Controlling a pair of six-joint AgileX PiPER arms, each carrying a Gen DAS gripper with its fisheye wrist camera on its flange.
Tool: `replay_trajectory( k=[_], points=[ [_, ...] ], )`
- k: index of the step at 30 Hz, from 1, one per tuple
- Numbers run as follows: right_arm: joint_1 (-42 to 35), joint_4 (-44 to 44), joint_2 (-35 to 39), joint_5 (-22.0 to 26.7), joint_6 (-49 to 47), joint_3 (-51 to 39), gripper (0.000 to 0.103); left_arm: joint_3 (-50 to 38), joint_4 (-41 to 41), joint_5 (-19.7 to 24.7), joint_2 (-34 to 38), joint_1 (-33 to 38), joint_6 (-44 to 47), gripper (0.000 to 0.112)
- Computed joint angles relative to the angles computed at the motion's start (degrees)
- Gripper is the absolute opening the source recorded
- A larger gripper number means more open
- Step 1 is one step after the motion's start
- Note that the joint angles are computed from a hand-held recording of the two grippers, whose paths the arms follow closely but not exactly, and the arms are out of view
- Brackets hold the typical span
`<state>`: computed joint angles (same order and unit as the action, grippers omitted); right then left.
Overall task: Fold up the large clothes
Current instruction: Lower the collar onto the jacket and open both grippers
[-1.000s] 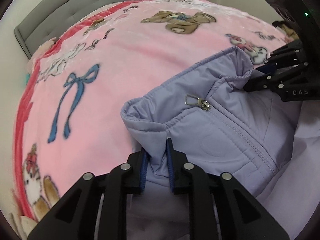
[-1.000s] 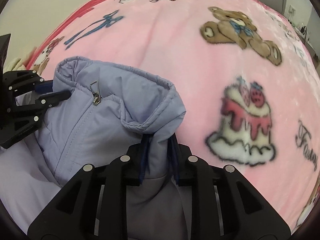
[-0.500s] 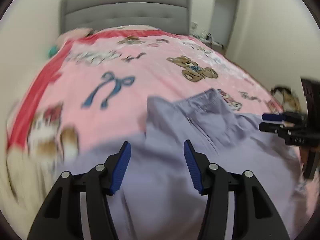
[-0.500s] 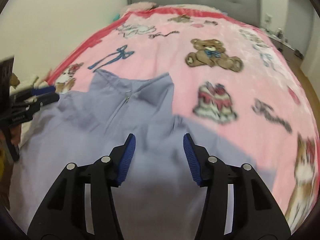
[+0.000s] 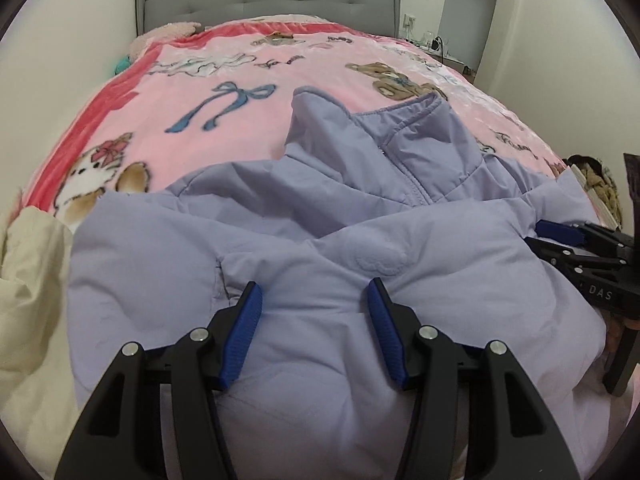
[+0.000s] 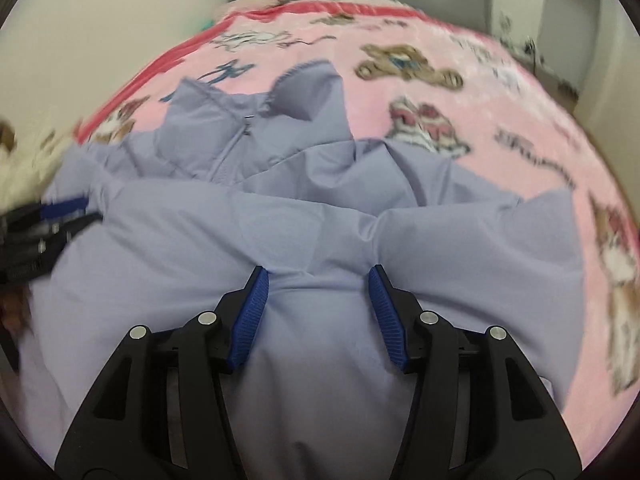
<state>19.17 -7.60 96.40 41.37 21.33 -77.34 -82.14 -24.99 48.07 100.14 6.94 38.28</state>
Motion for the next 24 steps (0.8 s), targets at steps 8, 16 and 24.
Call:
replay_trajectory(
  k=[8,16,24],
  points=[
    [5.17,-8.19,-2.22,8.41,6.58,-4.90,0.055,0.56,3.17,0.04,-4.72,-1.03,-2.08,0.065],
    [12.25,-14.13,-16.31,6.56,21.57,5.78,0.066,4.39,4.75,6.42,-14.02,1.72,-12.65,0.077],
    [14.57,-15.50,-14.02,7.60,26.76,10.69,0.067,10.32,6.05,5.83,-13.77,1.36,-14.21,0.079]
  ],
)
